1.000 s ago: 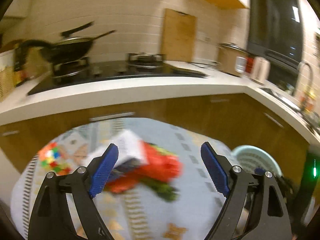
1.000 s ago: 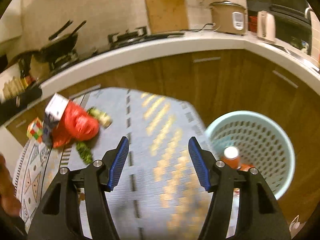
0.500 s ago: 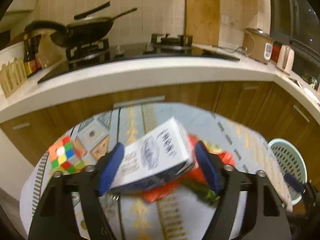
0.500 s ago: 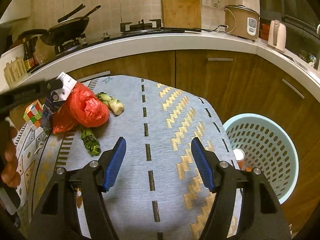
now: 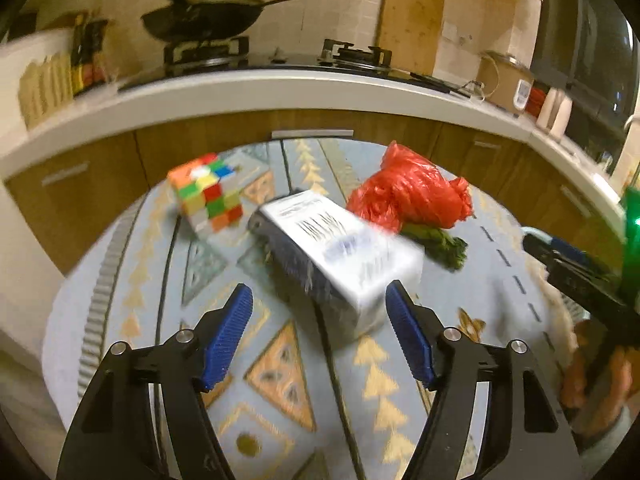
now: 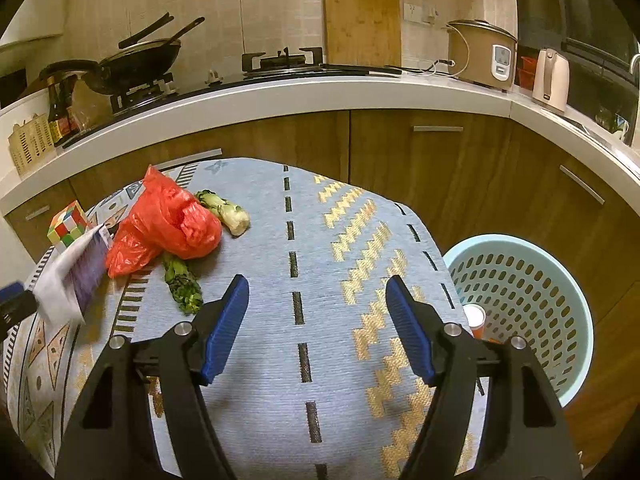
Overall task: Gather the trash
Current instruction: 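Grasp the white milk carton with the left tool while the right tool grasps the red bag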
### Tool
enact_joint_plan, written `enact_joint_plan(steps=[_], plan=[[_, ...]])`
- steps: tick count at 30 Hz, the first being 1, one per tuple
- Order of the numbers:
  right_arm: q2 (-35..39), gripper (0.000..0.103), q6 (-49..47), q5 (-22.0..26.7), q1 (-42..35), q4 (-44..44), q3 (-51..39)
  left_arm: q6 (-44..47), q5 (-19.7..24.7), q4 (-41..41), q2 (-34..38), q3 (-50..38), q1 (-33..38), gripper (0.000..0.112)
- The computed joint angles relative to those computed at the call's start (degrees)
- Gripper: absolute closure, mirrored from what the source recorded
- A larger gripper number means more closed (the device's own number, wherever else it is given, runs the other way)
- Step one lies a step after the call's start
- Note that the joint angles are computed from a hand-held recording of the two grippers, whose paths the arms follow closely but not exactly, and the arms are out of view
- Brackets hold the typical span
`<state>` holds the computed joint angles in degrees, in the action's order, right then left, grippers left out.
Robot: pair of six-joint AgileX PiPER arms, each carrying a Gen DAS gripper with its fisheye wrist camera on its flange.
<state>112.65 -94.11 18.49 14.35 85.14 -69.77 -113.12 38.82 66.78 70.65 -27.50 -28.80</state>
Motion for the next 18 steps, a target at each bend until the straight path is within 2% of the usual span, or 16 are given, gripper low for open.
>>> enact_joint_plan(steps=[1,4,5,6,8,12,15,18], plan=[[-0.04,0.036,-0.31,0.08,-0.03,0.26,0.06,-0.65,-1.56,0.08,-1.61,1.08,0.66,0.036],[-0.24,0.036,-0.01,-0.13,0.22,-0.35,0.19,-3.92,-7.14,2.23,-3.18,2.27,4.88,0.032],[-0.44,0.036,-0.45,-0.07,0.27,-0.12,0.36,-3.24,-10.81,2.03,-1.99,1.44,8.08,0.032],[-0.84,0.036,-1.84,-0.13,0.35,1.08,0.82,-2.85,-12.68,1.57,-1.1,1.09,9.69,0.032],[-1.54,0.036,-3.26,0.43,0.48,1.92,1.39,-1.35,-14.59,-1.36,3.3,-1.62,12.34,0.032],[-2.24,0.036,6.18,7.27,0.57,-8.77,-1.77,0.3,-17.37,-3.39,10.66,-5.59,15.93,0.032],[-1.79,0.036,12.46,10.61,2.33,-16.14,-6.38,5.28,-14.7,-7.65,15.93,-9.65,15.59,0.035],[0.58,0.036,20.26,12.82,4.68,-24.04,-12.44,6.33,-13.43,-8.32,19.64,-12.29,15.07,0.04]])
